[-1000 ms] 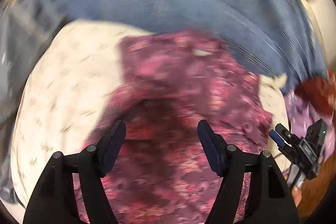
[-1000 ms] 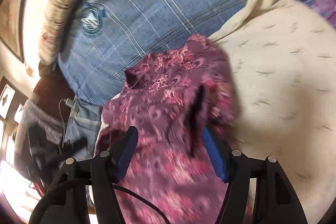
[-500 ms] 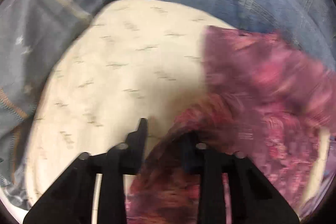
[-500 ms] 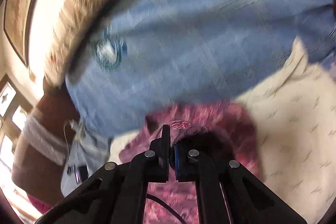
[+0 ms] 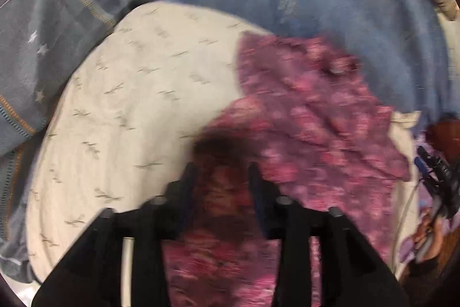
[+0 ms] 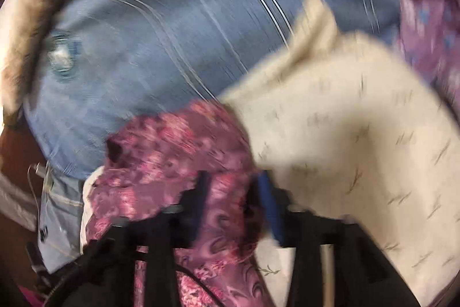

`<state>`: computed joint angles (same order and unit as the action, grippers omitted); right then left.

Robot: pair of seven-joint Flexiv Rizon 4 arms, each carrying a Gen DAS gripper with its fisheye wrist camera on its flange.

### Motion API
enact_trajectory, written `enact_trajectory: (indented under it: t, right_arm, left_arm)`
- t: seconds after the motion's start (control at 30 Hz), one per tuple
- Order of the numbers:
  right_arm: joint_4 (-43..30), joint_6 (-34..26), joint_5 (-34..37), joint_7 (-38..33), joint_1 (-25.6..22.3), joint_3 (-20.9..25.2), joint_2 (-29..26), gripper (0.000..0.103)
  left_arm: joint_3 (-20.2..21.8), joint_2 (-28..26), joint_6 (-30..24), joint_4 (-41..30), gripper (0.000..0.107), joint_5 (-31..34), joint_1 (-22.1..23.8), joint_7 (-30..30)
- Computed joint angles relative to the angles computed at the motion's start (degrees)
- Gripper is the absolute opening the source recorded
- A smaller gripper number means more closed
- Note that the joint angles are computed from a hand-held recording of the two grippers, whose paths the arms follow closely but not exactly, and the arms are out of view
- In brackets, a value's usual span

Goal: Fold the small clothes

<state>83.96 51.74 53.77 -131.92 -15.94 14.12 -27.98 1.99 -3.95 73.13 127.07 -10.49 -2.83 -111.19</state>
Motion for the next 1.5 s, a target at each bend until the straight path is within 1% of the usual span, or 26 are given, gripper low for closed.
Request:
enact_trajectory:
  t: [0.03, 0.13, 0.17, 0.2, 0.27, 0.33, 0.37, 0.47, 0.5, 0.53, 0.57, 0.63, 0.7, 0.8, 0.83, 0.9, 0.97, 1.03, 1.13, 1.2, 1.27, 1.3, 1.37, 1.4, 1.43, 1.5]
  right_arm:
    - [0.7, -1.6, 2.3, -5.2, -2.2, 1.8, 1.3, 0.055]
    - [5.3, -7.1, 3.1, -13.5, -3.8, 1.9, 5.0, 0.055]
    - [7.1, -6.3, 2.7, -16.6, -3.1, 1.6, 6.0, 0.055]
    - [8.9, -3.7, 2.1, -19.7, -1.8, 1.0, 6.8, 0.054]
    - [13.5, 6.6, 0.2, -28.1, 2.2, 0.1, 8.4, 0.054]
    - [15.5, 14.1, -1.7, -32.3, 5.8, -0.1, 8.1, 0.051]
    - [16.5, 20.0, -3.5, -33.2, 8.4, -0.3, 7.3, 0.05]
    - [18.2, 32.5, -9.6, -32.9, 15.9, -2.3, 5.1, 0.02]
    - [18.9, 35.7, -14.1, -29.7, 18.5, -3.8, 4.2, 0.008]
    - [18.4, 35.5, -18.7, -24.6, 19.6, -5.0, 3.9, 0.008]
    - [16.4, 34.9, -19.5, -22.0, 19.2, -4.3, 2.9, 0.008]
    - [8.6, 26.1, -13.9, -18.9, 13.7, -0.5, 2.9, 0.008]
    - [3.3, 20.8, -13.7, -12.0, 11.3, 0.7, 0.9, 0.009]
    - [1.4, 17.0, -27.7, 6.6, 17.6, -7.3, -3.4, 0.009]
    - [-0.1, 14.2, -30.0, 10.5, 18.3, -8.6, -5.0, 0.009]
    - [-3.2, 10.4, -25.8, 10.5, 14.9, -5.6, -5.9, 0.013]
    - [-5.9, 5.8, -19.2, 9.2, 7.0, 1.6, -6.0, 0.027]
    - [-6.9, 2.5, -12.9, 7.9, 1.3, 5.0, -5.6, 0.056]
    - [-5.3, -1.6, -7.9, 5.7, -2.5, 5.1, -4.8, 0.059]
    - [-3.9, -1.4, -8.8, 5.5, -1.2, 2.8, -5.0, 0.059]
    - [-3.8, -1.2, -10.6, 7.4, 0.6, 1.1, -6.0, 0.058]
    - [-4.4, -0.9, -10.7, 8.0, 1.1, 0.9, -7.0, 0.056]
    - [-6.5, 0.0, -9.6, 7.9, 1.2, 1.8, -9.0, 0.031]
    - [-7.4, -1.1, -7.5, 5.3, -0.1, 3.3, -9.4, 0.008]
    - [-7.0, 0.3, -7.8, 4.9, 0.2, 3.6, -8.9, 0.008]
    - [-7.3, -2.5, -4.6, 0.7, -2.6, 6.5, -7.6, 0.007]
  left_arm:
    - [-0.6, -0.7, 1.0, -0.3, 0.061, -1.8, 0.1, 1.4]
    - [-2.1, -4.9, 0.1, -5.1, 0.061, -5.1, 0.3, 3.9]
    - [-2.0, -6.2, -1.0, -6.6, 0.061, -5.1, 0.2, 3.0]
    - [-2.0, -7.3, -1.2, -7.5, 0.061, -5.4, 0.2, 2.9]
    - [-0.7, -9.9, -3.6, -10.3, 0.061, -3.2, -0.4, -0.1]
    - [-0.1, -12.2, -5.5, -12.4, 0.061, -2.5, -0.4, -1.8]
    - [1.1, -13.3, -7.2, -14.0, 0.061, -0.2, -1.2, -4.1]
    - [4.7, -14.7, -10.2, -18.3, 0.048, 8.5, -3.8, -9.6]
    - [5.1, -14.8, -11.6, -19.5, 0.045, 10.5, -4.1, -10.4]
    - [4.6, -14.7, -11.9, -19.7, 0.044, 10.8, -3.6, -10.2]
    - [4.2, -14.6, -11.9, -19.6, 0.044, 10.6, -3.0, -9.7]
    - [3.5, -14.7, -11.7, -19.4, 0.042, 10.3, -2.0, -8.9]
    - [2.5, -15.2, -11.0, -18.7, 0.042, 8.4, -0.8, -7.7]
    - [1.4, -14.6, -9.5, -17.4, 0.042, 5.9, 0.2, -5.9]
    - [1.2, -14.1, -9.4, -16.9, 0.042, 5.6, 0.2, -5.1]
    - [0.4, -12.1, -8.1, -14.4, 0.042, 3.7, 0.8, -2.6]
    - [-2.0, -9.9, -4.9, -11.0, 0.042, -1.6, 2.1, 2.4]
    - [-3.9, -8.0, -0.7, -7.5, 0.047, -7.4, 2.7, 6.9]
    - [-4.6, -7.8, 3.0, -6.4, 0.064, -12.2, 2.0, 8.6]
    - [-3.9, -10.2, 1.0, -8.9, 0.064, -11.9, 1.4, 7.3]
    - [-3.0, -12.6, -1.7, -11.8, 0.064, -11.0, 1.0, 5.5]
    - [-0.6, -13.1, -3.7, -13.3, 0.063, -7.4, -0.5, 1.9]
    - [3.1, -14.9, -7.0, -17.1, 0.046, -0.3, -2.7, -4.9]
    - [4.7, -15.3, -8.8, -18.7, 0.037, 3.3, -3.4, -7.9]
    - [4.3, -15.1, -8.4, -18.6, 0.032, 3.2, -2.8, -8.1]
    - [3.0, -13.7, -7.4, -17.3, 0.024, 1.7, -1.1, -8.2]
